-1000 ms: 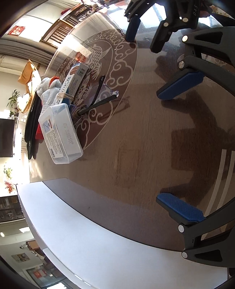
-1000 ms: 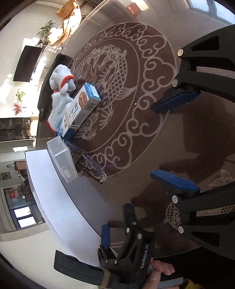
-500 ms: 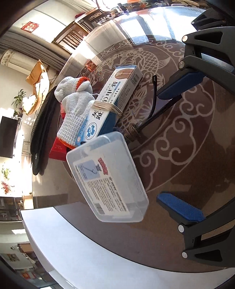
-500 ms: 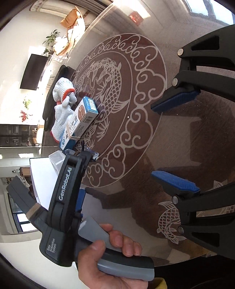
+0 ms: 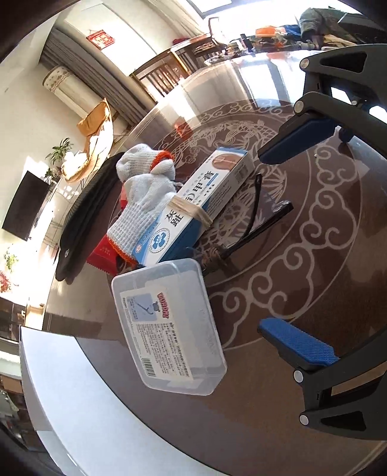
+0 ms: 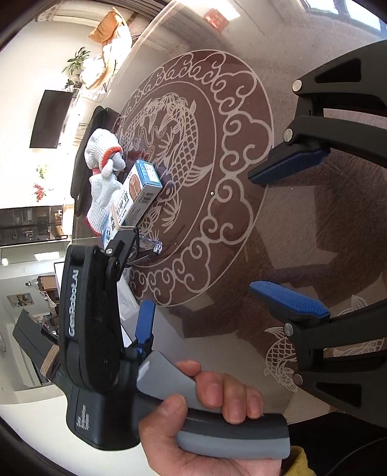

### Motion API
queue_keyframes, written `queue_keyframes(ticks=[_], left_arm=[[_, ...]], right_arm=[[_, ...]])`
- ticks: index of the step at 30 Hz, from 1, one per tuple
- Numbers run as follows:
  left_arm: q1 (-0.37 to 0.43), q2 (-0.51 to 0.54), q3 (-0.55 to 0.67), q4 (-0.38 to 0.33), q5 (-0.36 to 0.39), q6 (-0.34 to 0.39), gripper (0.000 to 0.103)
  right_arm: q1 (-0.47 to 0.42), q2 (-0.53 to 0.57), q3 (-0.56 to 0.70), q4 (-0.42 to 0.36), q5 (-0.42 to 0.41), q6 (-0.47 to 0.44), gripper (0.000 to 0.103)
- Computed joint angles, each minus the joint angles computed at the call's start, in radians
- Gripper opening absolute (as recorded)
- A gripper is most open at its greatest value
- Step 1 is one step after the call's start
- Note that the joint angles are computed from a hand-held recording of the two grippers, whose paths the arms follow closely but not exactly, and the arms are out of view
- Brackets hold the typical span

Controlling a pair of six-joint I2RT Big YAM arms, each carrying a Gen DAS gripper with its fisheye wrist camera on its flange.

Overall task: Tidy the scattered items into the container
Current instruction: 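Lower the left gripper onto the corded rimless glasses and grasp them, then grasp the clear plastic box with the right gripper while the left holds the glasses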

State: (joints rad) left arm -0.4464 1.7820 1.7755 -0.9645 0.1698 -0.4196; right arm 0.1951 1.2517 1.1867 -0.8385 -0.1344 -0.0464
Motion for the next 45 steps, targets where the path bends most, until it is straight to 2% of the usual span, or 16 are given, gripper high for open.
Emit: queue_keyframes(ticks=[5, 8, 10, 13, 15, 18, 23, 26, 28, 29, 30, 33, 37, 41, 43, 45], left_arm=[[-0.029, 0.092, 0.126, -0.076, -0.15, -0.061, 0.103], [-0.044, 0.113, 0.152, -0.105, -0.211, -0.024, 0.103], [-0.042, 0.082, 0.098, -0.058, -0.21, 0.02, 0.102], [-0.033, 0.011, -0.01, 0.024, -0.227, 0.075, 0.069], [-0.017, -0.022, -0.054, 0.04, -0.217, 0.107, 0.027], [0.021, -0.08, -0.127, 0.046, -0.109, 0.147, 0.027], [0.038, -0.206, -0.255, -0.039, -0.027, 0.312, 0.027], [0.036, -0.254, -0.299, -0.078, -0.064, 0.383, 0.032], [0.036, -0.268, -0.318, -0.058, -0.106, 0.396, 0.054], [0.039, -0.269, -0.325, -0.037, -0.124, 0.399, 0.079], [0.039, -0.268, -0.33, -0.018, -0.153, 0.395, 0.091], [0.045, -0.248, -0.318, 0.005, -0.181, 0.395, 0.091], [0.051, -0.235, -0.318, 0.025, -0.104, 0.437, 0.089], [0.051, -0.258, -0.341, 0.062, -0.113, 0.437, 0.022], [0.075, -0.269, -0.349, 0.059, -0.066, 0.392, 0.021], [0.088, -0.291, -0.376, 0.071, -0.092, 0.368, 0.021]], right_arm=[[-0.003, -0.001, 0.001, 0.0, -0.013, 0.007, 0.069], [0.001, -0.002, 0.0, -0.001, -0.005, 0.006, 0.069], [0.0, -0.003, 0.0, -0.001, -0.007, 0.006, 0.069], [-0.006, -0.002, 0.0, 0.001, -0.021, 0.01, 0.069], [-0.009, -0.004, -0.001, 0.002, -0.03, 0.013, 0.069], [-0.012, -0.005, -0.002, 0.003, -0.035, 0.015, 0.069], [-0.007, -0.005, -0.002, 0.001, -0.024, 0.011, 0.069], [0.0, -0.005, -0.002, 0.0, -0.006, 0.004, 0.069], [0.006, -0.004, -0.001, -0.003, 0.011, -0.002, 0.069], [0.01, -0.003, 0.0, -0.004, 0.021, -0.005, 0.069], [0.014, -0.003, 0.0, -0.006, 0.031, -0.008, 0.069], [0.025, -0.002, 0.0, -0.009, 0.059, -0.017, 0.069], [0.033, -0.001, -0.001, -0.01, 0.081, -0.024, 0.069], [0.03, -0.002, -0.002, -0.01, 0.08, -0.026, 0.069], [0.031, -0.002, -0.002, -0.009, 0.083, -0.027, 0.069], [0.029, 0.002, 0.002, -0.007, 0.069, -0.029, 0.07]])
